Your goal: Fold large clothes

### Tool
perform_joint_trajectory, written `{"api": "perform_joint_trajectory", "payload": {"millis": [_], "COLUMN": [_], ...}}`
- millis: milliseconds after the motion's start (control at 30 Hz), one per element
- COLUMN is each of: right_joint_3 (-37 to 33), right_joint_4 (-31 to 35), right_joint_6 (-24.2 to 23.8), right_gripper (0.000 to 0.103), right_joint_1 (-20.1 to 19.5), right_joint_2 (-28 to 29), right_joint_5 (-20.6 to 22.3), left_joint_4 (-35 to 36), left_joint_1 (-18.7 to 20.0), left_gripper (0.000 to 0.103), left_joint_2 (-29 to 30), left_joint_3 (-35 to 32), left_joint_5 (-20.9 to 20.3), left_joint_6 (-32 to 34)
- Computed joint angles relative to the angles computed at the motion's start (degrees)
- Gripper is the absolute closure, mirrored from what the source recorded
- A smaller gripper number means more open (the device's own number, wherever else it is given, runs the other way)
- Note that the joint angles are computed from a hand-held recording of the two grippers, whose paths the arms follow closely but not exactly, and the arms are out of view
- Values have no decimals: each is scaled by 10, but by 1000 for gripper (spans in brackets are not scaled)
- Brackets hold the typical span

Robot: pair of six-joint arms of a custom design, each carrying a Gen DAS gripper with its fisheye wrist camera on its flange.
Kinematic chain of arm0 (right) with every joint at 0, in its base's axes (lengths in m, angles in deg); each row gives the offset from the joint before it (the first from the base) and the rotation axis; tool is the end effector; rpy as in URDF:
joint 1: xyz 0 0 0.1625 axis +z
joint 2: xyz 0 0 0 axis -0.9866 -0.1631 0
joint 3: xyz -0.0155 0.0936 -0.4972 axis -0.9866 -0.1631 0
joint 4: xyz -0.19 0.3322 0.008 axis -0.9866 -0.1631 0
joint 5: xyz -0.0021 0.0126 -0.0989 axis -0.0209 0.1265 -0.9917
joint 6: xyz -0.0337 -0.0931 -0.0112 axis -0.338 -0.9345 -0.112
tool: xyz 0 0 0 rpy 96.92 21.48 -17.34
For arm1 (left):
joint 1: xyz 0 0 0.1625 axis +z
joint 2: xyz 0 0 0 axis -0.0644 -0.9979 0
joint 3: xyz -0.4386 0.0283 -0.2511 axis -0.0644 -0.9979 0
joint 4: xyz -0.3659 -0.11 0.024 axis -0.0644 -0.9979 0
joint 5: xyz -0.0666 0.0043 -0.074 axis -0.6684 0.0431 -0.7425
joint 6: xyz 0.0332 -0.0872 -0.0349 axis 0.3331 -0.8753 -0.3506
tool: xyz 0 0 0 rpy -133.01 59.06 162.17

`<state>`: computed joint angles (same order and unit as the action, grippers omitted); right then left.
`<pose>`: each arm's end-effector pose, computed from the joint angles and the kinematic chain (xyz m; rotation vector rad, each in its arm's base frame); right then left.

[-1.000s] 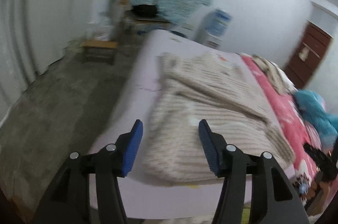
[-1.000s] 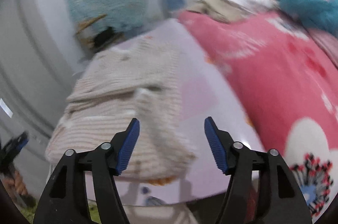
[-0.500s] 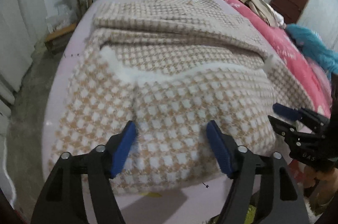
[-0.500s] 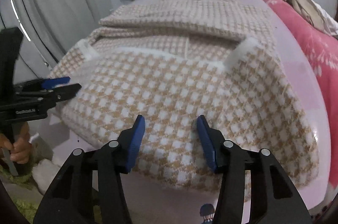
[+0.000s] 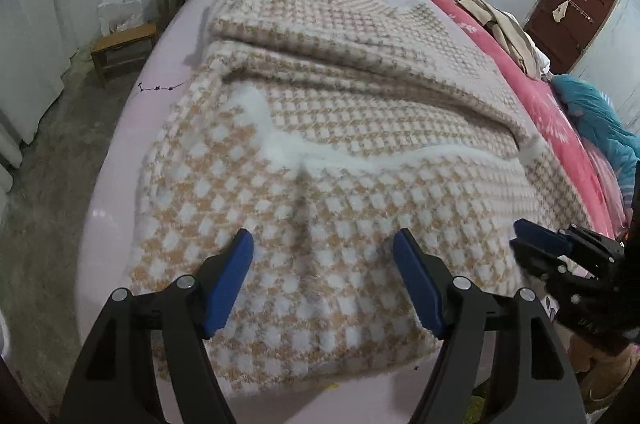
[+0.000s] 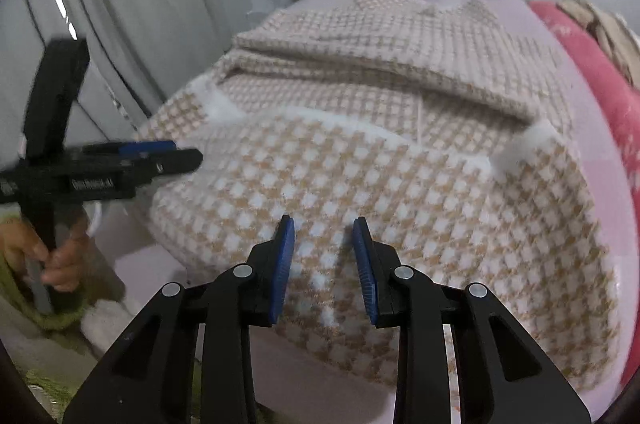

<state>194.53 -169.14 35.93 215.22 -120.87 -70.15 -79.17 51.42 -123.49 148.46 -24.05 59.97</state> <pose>0.4701 -0.3800 0.1060 0.4827 -2.4978 0.7388 -0.1352 -0.4306 0.4673 0.5492 2.5637 -0.5207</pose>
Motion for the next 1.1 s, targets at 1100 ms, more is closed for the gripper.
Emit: {"api": "perform_joint_trajectory", "payload": {"millis": [1100], "right_joint_3": [-17], "right_joint_4": [3], "right_joint_6": [-42], "right_gripper": [72], "right_joint_1": [15], "right_joint_2": [8], "right_joint_5": [-9], "left_joint_4": [-28], "left_joint_1": [19], "left_gripper": [6], "left_joint_2": [9], "left_joint_3": [3], "left_joint_5": [-43], "left_joint_6": [19]}}
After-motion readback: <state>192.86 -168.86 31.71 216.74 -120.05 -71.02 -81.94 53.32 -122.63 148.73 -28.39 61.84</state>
